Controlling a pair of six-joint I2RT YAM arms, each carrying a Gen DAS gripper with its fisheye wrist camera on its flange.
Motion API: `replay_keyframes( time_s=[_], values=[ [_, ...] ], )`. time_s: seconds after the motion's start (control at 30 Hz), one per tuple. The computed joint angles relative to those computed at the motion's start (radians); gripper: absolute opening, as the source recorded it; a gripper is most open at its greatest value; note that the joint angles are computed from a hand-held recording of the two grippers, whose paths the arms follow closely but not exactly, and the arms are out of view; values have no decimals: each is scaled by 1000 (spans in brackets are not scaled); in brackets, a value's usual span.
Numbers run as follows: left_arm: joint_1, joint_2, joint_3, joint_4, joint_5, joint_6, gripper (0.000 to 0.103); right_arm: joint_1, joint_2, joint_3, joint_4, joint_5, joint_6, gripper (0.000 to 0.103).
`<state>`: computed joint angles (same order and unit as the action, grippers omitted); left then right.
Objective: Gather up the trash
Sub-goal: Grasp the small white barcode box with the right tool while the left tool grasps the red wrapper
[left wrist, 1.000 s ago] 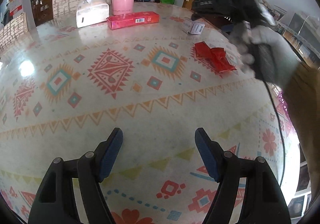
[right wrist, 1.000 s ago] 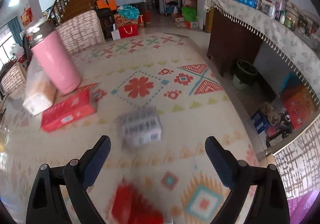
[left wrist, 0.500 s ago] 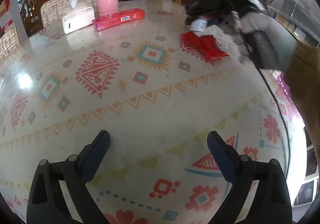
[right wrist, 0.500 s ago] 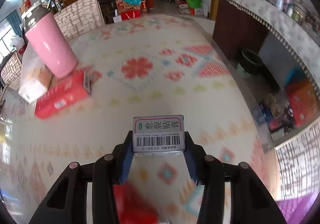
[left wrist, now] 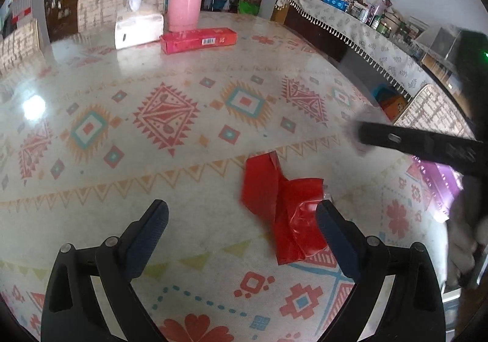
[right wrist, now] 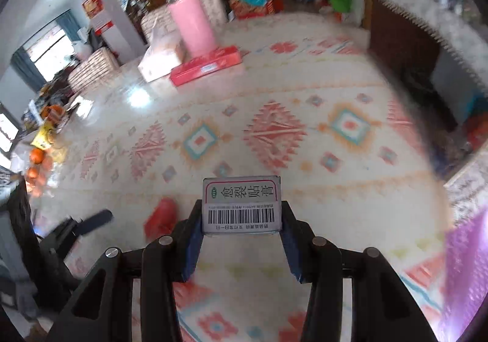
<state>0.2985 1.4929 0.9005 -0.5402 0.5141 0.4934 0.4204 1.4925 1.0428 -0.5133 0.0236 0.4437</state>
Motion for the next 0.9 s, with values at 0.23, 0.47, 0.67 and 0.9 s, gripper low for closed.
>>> replay_keyframes(
  time_s=[0.23,0.47,0.67,0.9],
  values=[
    [-23,-17,-31,47,-47,-8,97,45,-348,-288,-24,63,112,51],
    [-77,-16,-41,55,-101,-30,97,82,-623,-462,-66,101,183,51],
    [-202,-19,-51,72,-226,-94,97,33,-735,-533,-67,44,164,52],
    [-320,14,-27,80,-338,-185,98,28,-839,-598,-68,22,161,52]
  ],
)
